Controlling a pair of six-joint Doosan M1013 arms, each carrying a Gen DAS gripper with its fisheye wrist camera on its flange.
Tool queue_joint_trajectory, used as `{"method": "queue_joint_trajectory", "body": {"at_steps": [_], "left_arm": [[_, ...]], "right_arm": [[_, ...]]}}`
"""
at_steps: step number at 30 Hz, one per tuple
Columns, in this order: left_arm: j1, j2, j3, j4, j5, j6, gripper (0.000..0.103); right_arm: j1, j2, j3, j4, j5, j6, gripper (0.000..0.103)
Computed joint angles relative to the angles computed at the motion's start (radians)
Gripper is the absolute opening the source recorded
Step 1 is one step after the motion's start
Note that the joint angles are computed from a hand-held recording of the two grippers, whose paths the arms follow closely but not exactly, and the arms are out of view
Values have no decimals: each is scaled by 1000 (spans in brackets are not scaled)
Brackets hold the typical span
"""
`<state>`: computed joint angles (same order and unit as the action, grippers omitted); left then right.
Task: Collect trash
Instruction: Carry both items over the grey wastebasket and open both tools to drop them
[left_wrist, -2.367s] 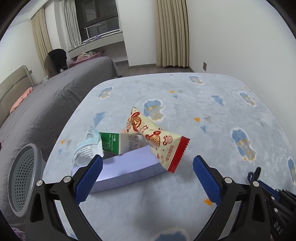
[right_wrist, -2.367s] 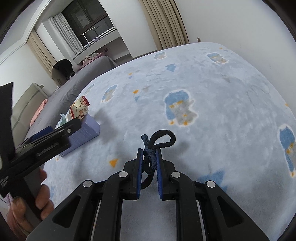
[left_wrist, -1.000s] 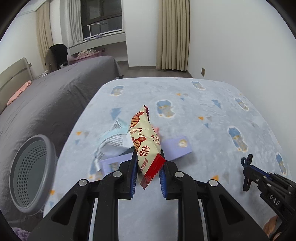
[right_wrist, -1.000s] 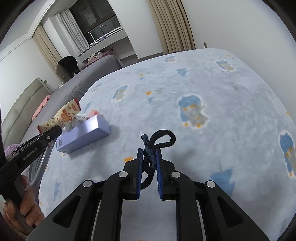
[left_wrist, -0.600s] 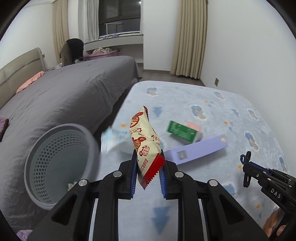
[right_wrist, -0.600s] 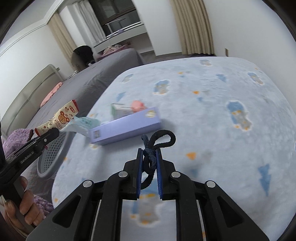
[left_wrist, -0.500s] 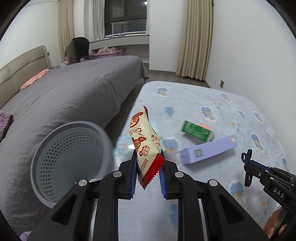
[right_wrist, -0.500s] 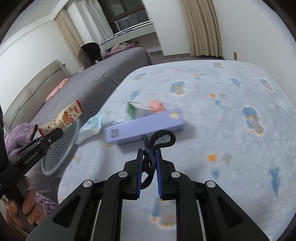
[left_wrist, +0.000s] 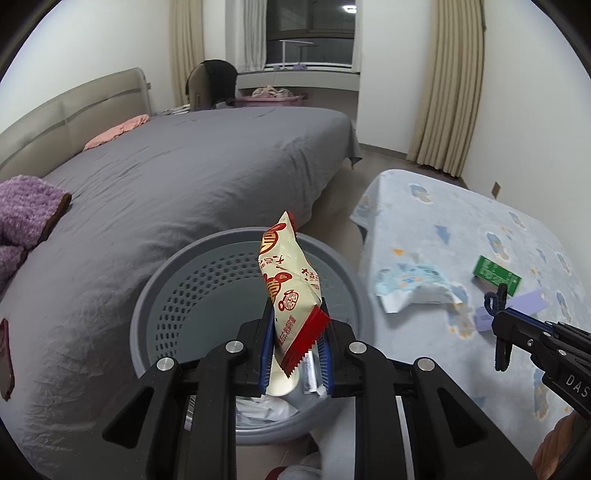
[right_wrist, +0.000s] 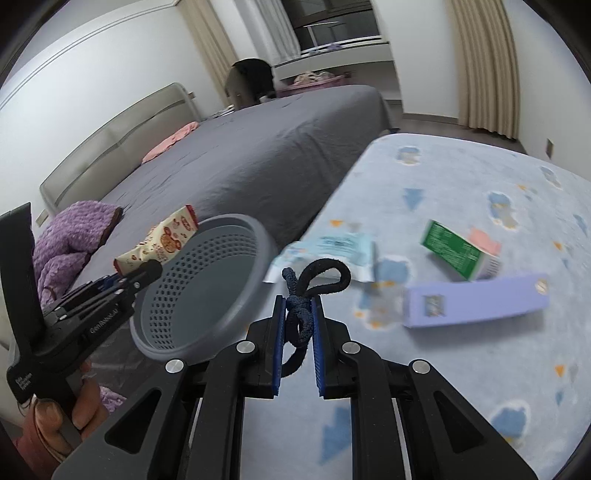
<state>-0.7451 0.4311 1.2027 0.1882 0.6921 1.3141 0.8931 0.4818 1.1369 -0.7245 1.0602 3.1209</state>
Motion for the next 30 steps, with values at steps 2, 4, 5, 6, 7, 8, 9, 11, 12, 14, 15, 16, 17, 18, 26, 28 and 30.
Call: {"method": "queue_joint_trajectory", "body": {"at_steps": [2, 4, 5, 6, 7, 8, 9, 11, 12, 14, 15, 16, 17, 18, 26, 28, 30], "left_arm": [[10, 4, 1, -4, 2, -12, 21], [19, 10, -2, -8, 12, -17, 21], [22, 13, -4, -5, 15, -23, 21], [24, 15, -5, 0, 17, -30, 21], [26, 18, -6, 14, 20, -46, 21], [28, 20, -8, 28, 25, -66, 21], [32, 23, -10, 26, 30, -73, 21], [38, 30, -18, 14, 44, -74, 21], [41, 34, -23, 8, 52, -74, 21], [47, 40, -30, -5, 63, -71, 21], [49, 40, -29, -4, 64, -74, 22], [52, 42, -30, 4, 69, -84, 22], [54, 44, -32, 10, 76, -93, 22], [58, 46, -35, 7, 81, -95, 22], [71, 54, -43, 23, 107, -127, 25], [73, 55, -46, 21, 111, -129, 38], [72, 53, -43, 42, 109, -151, 62]], "right_arm": [[-12, 23, -33, 23, -20, -49, 14], [-24, 43, -61, 50, -40, -96, 14], [-31, 55, -78, 69, -51, -125, 14], [-36, 64, -92, 82, -55, -146, 14], [-41, 78, -111, 97, -60, -173, 14], [-47, 90, -129, 115, -65, -202, 14], [-53, 101, -146, 132, -69, -228, 14], [-62, 122, -177, 163, -73, -274, 14], [-65, 130, -189, 174, -74, -290, 14], [-73, 149, -217, 198, -74, -328, 14], [-76, 158, -230, 209, -71, -346, 14], [-80, 163, -238, 222, -71, -363, 14], [-83, 169, -246, 229, -71, -374, 14], [-86, 174, -256, 235, -69, -386, 14], [-99, 200, -291, 265, -75, -427, 15], [-99, 201, -293, 261, -75, -426, 29], [-95, 198, -287, 236, -80, -406, 49]]}}
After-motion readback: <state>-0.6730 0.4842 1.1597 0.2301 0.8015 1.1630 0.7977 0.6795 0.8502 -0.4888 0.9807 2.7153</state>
